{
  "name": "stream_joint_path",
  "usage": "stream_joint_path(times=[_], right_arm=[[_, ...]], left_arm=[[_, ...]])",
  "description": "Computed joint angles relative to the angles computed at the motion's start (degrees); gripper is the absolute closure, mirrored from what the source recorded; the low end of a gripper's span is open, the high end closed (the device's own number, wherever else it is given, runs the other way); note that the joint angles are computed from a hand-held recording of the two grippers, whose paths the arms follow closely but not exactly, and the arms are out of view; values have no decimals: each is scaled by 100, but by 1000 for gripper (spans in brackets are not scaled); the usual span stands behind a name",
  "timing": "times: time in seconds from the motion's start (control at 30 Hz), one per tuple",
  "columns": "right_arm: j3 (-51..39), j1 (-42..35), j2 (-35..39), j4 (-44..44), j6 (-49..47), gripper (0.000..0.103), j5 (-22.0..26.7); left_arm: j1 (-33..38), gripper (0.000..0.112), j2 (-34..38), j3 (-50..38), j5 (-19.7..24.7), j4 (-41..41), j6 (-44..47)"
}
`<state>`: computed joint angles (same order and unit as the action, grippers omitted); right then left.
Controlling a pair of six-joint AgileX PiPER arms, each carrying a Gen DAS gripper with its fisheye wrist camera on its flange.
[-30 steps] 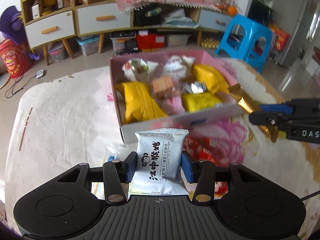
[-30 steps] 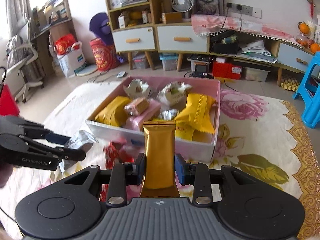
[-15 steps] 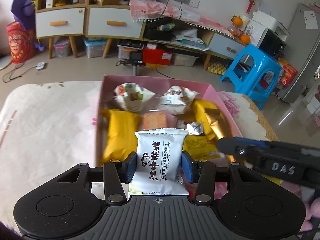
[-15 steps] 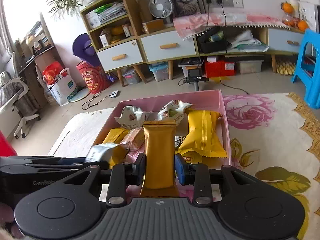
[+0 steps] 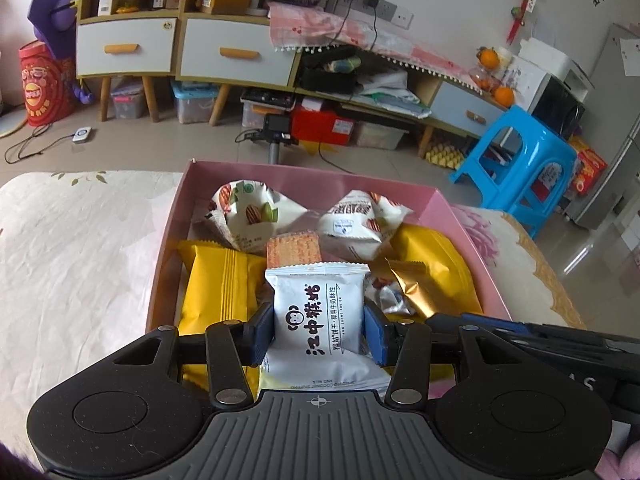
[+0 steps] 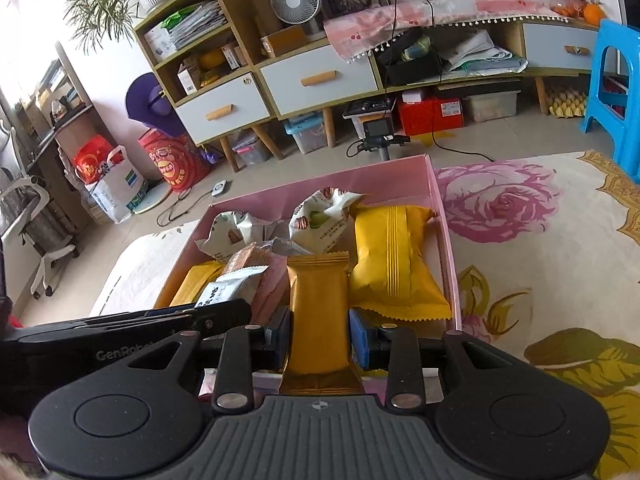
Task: Organize snacks
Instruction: 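Carry the gold bar and white packets into the pink box and open both grippers, then withdraw both grippers from the box back toward the remaining snacks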
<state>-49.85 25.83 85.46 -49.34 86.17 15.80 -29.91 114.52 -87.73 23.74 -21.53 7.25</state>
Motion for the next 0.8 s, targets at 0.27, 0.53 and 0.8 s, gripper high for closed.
stream_joint_path(times=[0.27, 0.53, 0.8], right_arm=[[150, -66, 72, -1771, 1797, 78, -214], [157, -16, 19, -2266, 2393, 62, -35], [232, 22, -264, -1648, 1732, 34, 179]], left_arm=[[-72, 64, 81, 189, -626, -121, 152], [-35, 58, -16, 203, -341, -415, 551], [42, 45, -360, 494, -96, -953, 1247]])
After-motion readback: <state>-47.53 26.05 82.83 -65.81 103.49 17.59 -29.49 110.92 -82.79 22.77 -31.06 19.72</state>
